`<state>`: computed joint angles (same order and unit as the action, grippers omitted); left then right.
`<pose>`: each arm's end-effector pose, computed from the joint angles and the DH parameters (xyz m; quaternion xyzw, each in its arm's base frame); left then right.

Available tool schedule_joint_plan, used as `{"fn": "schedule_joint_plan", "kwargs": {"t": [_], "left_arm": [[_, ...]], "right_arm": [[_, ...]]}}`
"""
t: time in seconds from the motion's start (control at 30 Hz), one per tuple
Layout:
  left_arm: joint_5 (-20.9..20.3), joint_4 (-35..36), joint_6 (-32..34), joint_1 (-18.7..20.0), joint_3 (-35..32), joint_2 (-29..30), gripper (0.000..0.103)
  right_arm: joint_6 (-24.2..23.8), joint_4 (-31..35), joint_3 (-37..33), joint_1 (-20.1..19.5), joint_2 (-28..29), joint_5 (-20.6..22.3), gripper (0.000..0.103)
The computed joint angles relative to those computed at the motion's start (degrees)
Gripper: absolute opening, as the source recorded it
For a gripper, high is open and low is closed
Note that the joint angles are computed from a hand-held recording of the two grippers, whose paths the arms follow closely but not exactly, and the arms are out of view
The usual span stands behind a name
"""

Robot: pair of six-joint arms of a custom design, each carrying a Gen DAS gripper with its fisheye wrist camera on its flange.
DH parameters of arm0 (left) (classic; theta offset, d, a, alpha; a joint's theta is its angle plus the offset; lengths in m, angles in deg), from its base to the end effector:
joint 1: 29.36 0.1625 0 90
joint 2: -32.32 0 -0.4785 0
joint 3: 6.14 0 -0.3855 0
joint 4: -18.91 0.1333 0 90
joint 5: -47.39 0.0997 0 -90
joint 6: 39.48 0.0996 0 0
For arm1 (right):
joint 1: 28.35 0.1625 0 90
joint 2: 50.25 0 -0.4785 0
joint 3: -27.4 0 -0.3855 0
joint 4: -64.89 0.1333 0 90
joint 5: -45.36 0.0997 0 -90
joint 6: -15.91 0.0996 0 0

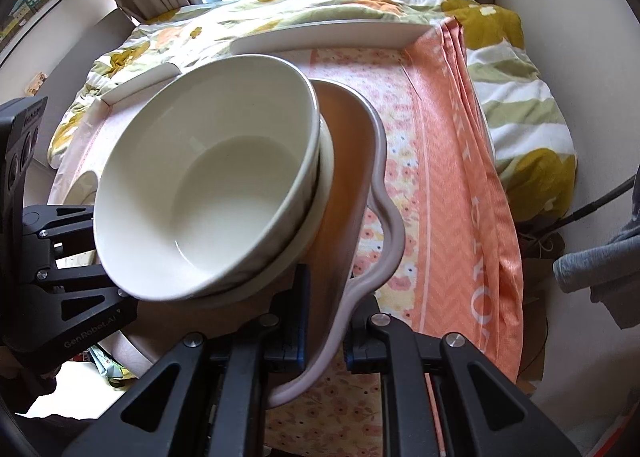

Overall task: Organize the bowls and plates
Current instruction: 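Carry the basin over the plate stack and lower it onto the plates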

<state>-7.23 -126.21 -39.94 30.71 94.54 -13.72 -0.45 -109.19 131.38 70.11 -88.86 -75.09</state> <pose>-0.1616 -0.6635 0.1122 0.2411 0.9217 -0.0835 0.2922 0.1785 -0.6372 0.0613 0.1629 -0.9390 0.1386 0.2693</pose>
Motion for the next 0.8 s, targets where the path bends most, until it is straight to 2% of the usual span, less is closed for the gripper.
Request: {"fn": "schedule_joint_plan", "kwargs": {"t": [0.23, 0.47, 0.67, 0.8], "left_arm": [[3.14, -0.98, -3.89, -1.82, 3.38, -6.3, 0.012], [8.85, 1.02, -7.5, -3.15, 7.06, -13.62, 0.012], [10.37, 3.93, -9.24, -1.77, 10.64, -19.88, 0.011], [10.13, 4.12, -7.37, 0.82, 12.44, -22.74, 0.011]], "right_arm": [[-1.6, 1.96, -1.94, 3.93, -0.55, 0.4, 0.013], [-4.65, 2.95, -3.59, 8.24, 0.45, 2.56, 0.013], [-2.58, 4.84, -5.17, 11.25, 3.44, 4.22, 0.013], [0.55, 5.55, -7.11, 13.31, 6.89, 3.99, 0.013]]}}
